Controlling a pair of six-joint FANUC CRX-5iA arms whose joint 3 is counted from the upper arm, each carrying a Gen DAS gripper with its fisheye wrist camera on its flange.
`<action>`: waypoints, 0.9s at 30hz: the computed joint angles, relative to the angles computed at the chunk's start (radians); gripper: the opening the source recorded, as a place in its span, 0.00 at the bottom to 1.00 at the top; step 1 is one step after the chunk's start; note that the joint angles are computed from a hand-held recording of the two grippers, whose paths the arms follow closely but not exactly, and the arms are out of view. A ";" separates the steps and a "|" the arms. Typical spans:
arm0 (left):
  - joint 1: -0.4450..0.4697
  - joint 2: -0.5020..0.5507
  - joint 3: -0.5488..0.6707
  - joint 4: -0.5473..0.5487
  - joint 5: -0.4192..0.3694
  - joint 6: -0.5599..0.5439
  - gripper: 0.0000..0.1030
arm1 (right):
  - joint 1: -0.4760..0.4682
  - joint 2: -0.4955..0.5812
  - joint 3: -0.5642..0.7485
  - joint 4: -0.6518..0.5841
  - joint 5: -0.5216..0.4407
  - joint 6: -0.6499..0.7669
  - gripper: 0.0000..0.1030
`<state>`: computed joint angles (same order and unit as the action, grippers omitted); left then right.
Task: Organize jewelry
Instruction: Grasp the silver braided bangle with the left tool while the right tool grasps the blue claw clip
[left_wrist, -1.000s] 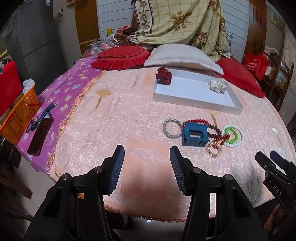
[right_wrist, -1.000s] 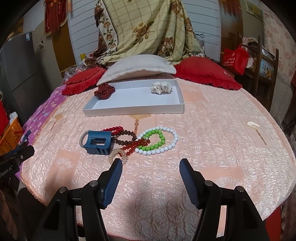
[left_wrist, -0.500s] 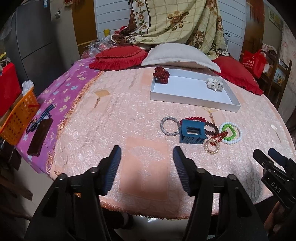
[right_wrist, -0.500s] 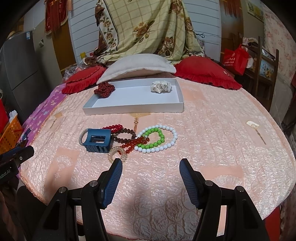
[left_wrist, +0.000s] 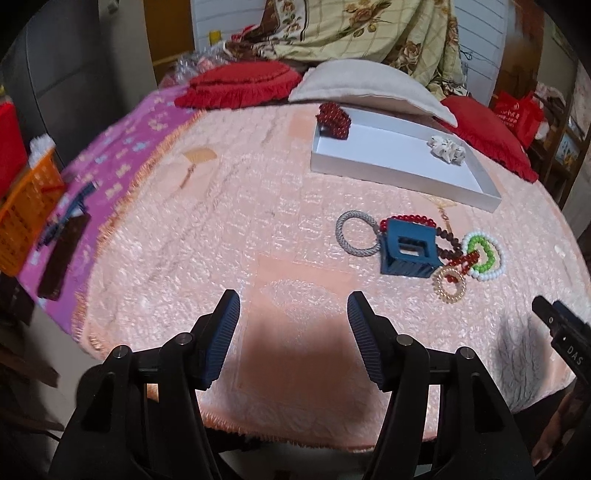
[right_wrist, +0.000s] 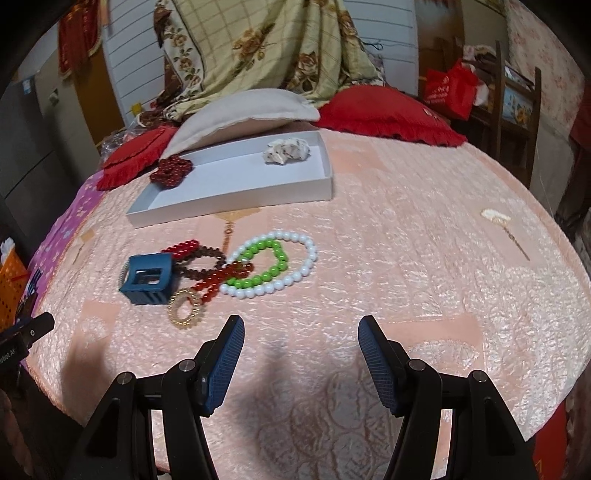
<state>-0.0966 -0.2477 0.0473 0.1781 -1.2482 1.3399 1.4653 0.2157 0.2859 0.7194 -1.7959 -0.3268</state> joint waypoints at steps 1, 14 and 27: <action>0.012 0.007 -0.006 0.020 0.004 -0.009 0.59 | -0.001 -0.012 -0.018 0.001 0.011 -0.010 0.60; -0.012 0.237 0.098 0.174 -0.001 -0.150 0.58 | -0.050 -0.088 -0.128 0.005 0.143 0.005 0.60; -0.074 0.394 0.220 0.169 -0.035 -0.192 0.21 | -0.151 -0.101 -0.129 -0.013 0.490 0.203 0.60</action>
